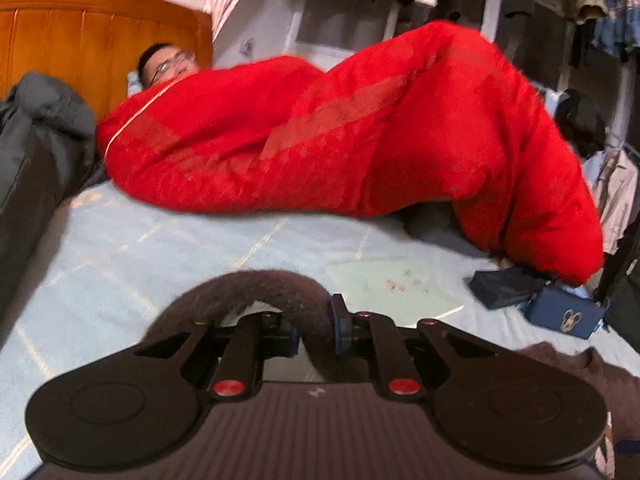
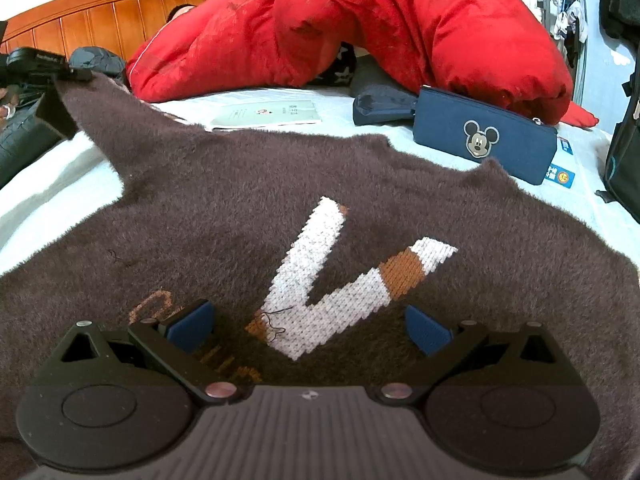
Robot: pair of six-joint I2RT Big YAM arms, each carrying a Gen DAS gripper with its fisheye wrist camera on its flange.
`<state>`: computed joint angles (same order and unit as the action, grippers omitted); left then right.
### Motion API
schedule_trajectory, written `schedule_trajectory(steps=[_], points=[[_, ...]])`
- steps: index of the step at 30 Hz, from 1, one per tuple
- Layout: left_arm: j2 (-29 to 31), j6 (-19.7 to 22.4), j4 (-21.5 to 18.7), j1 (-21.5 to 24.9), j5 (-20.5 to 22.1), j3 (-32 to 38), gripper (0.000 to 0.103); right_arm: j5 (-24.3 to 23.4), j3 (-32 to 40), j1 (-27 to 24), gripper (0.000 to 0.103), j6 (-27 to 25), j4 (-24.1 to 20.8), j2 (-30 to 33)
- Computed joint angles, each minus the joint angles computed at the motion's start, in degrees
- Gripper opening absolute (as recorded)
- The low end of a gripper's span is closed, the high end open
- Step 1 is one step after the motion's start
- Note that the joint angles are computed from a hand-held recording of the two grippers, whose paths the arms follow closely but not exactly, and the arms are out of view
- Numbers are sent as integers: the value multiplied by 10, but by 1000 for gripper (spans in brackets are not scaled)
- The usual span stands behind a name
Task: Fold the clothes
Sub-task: 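Pull the sleeve outward from the body with the left gripper, then release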
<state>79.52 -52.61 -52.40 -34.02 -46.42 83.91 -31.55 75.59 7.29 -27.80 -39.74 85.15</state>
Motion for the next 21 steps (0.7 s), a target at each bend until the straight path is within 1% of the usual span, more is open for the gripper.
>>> schedule_trajectory(steps=[3, 5, 6, 8, 9, 10, 11, 14, 15, 16, 17, 20, 21], points=[[-16, -80, -27, 14, 43, -41, 17, -1, 1, 0, 103, -1, -2, 0], [-30, -130, -26, 25, 79, -74, 22, -2, 2, -1, 103, -2, -3, 0], [-41, -153, -14, 30, 99, -95, 22, -2, 3, -1, 103, -2, -3, 1], [-70, -195, 31, 36, 133, -144, 29, -3, 3, -1, 103, -2, -5, 1], [-83, -210, 54, 33, 137, -167, 31, -3, 4, -1, 103, -2, -5, 1], [-95, -224, 77, 30, 136, -187, 38, -4, 4, -1, 103, -1, -6, 1], [-108, -235, 100, 28, 129, -205, 46, -4, 5, -1, 103, -1, -6, 2], [-144, -258, 190, 25, 113, -261, 58, -4, 4, -1, 103, 0, -5, 2], [-148, -259, 211, 29, 112, -270, 61, -4, 4, -1, 103, 0, -4, 2], [-153, -260, 233, 33, 112, -279, 67, -4, 4, -1, 103, 0, -4, 2], [-154, -259, 250, 39, 114, -286, 68, -3, 4, -1, 103, 0, -4, 2], [-142, -259, 252, 66, 133, -288, 68, -5, 8, -1, 103, 0, -9, 2], [-140, -263, 259, 76, 142, -293, 68, -8, 11, -2, 103, 0, -12, 3]])
